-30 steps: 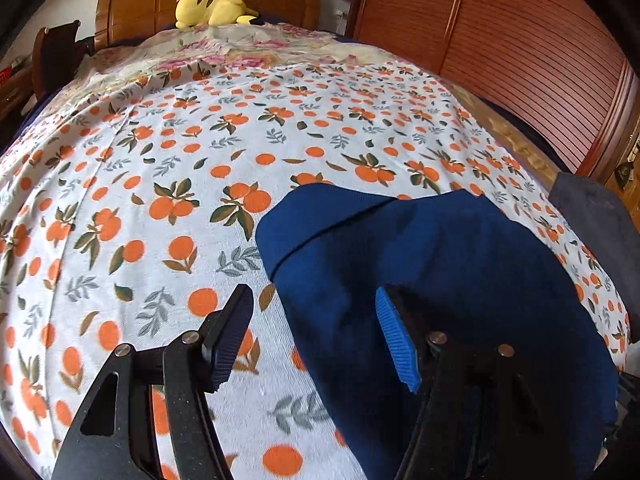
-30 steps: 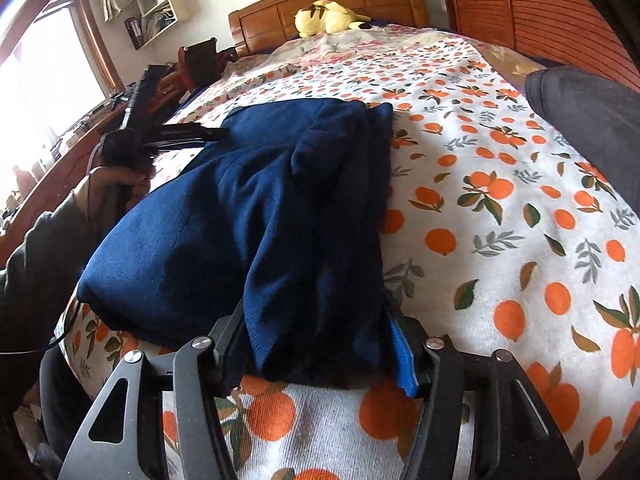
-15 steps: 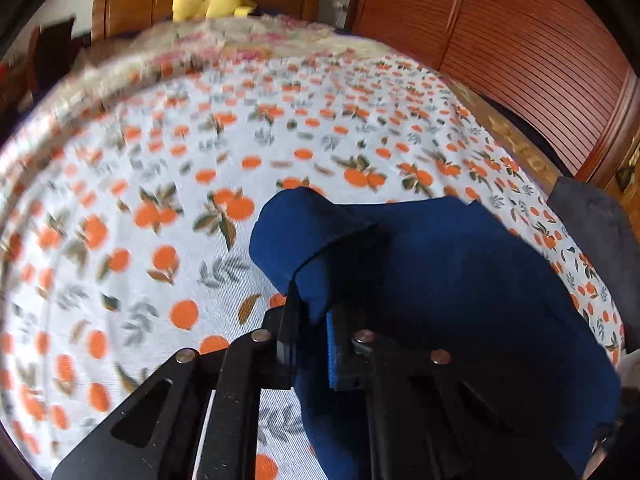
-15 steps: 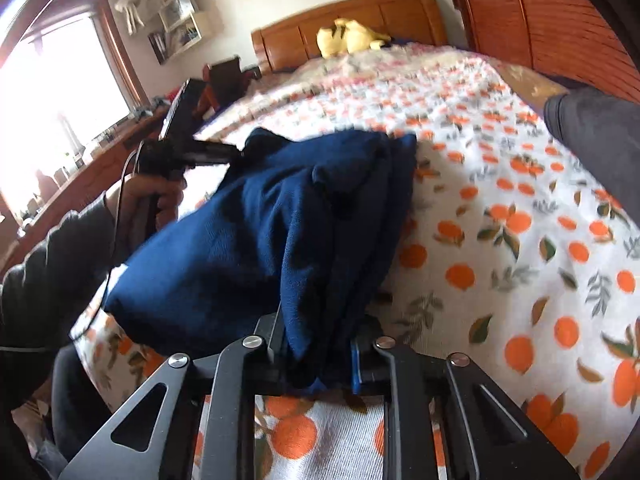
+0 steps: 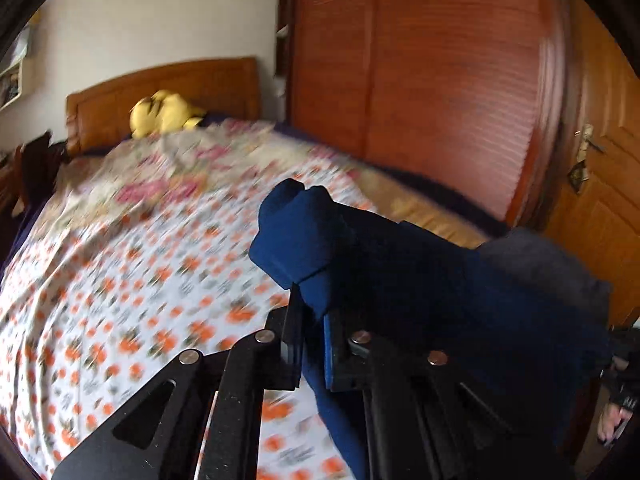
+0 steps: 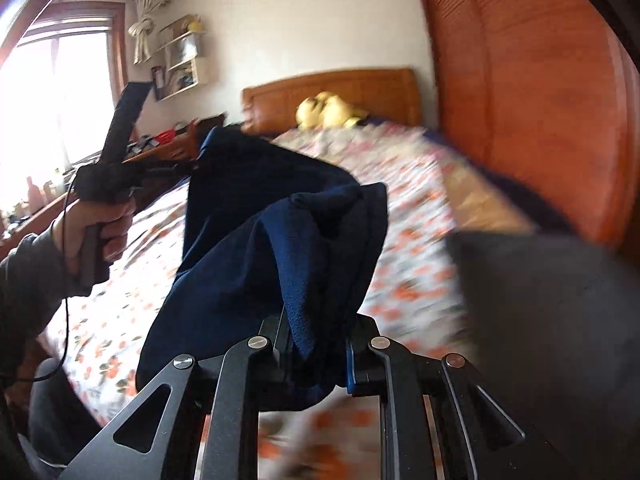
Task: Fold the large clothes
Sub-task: 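Carry the bundle with both grippers onto the grey cloth beside the wardrobe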
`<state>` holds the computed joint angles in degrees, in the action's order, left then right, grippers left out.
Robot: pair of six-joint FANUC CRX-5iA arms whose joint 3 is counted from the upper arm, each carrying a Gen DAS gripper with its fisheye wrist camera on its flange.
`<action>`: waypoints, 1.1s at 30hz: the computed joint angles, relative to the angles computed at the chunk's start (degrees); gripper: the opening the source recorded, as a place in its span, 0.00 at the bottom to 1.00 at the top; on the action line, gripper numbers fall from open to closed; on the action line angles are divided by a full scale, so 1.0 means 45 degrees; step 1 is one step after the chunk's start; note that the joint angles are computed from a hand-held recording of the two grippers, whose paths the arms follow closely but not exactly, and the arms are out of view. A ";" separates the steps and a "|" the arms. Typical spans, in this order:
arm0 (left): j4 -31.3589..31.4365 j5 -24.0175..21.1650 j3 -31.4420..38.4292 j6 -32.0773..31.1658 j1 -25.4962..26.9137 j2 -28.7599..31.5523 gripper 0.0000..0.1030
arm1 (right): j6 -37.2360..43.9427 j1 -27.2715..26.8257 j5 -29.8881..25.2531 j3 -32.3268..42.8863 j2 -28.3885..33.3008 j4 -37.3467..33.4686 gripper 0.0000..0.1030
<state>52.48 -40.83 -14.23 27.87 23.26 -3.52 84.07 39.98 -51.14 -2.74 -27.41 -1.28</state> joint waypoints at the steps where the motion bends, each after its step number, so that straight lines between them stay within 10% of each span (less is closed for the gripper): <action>1: 0.0115 0.0074 0.0121 0.0058 -0.0403 0.0018 0.08 | 0.0369 -0.0566 -0.0149 0.0256 -0.0026 -0.0107 0.17; 11: -0.0289 0.0921 0.2832 0.2086 -0.4828 0.1999 0.08 | 0.4160 -0.7731 -0.1787 0.3025 0.1030 -0.2777 0.17; 16: -0.1798 0.1088 0.3733 0.3315 -0.5905 0.3021 0.08 | 0.4520 -0.9418 -0.2035 0.3285 0.1764 -0.3220 0.18; 23: -0.4032 0.1679 0.3416 0.4470 -0.6389 0.2779 0.15 | 0.2316 -0.8014 -0.0435 0.1322 0.1512 0.0370 0.39; 30: -0.0450 0.1401 0.1190 0.0743 -0.5788 0.1268 0.76 | -0.0152 -0.6404 0.1119 0.0200 0.0351 0.3384 0.56; 33: 0.1041 0.1556 -0.0060 -0.0924 -0.5535 0.0325 0.79 | 0.1234 -0.6524 0.0428 0.1275 0.0601 0.1492 0.56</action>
<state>57.16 -33.83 -14.50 23.72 -1.65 -2.06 89.62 10.62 -49.21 2.99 -24.71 5.43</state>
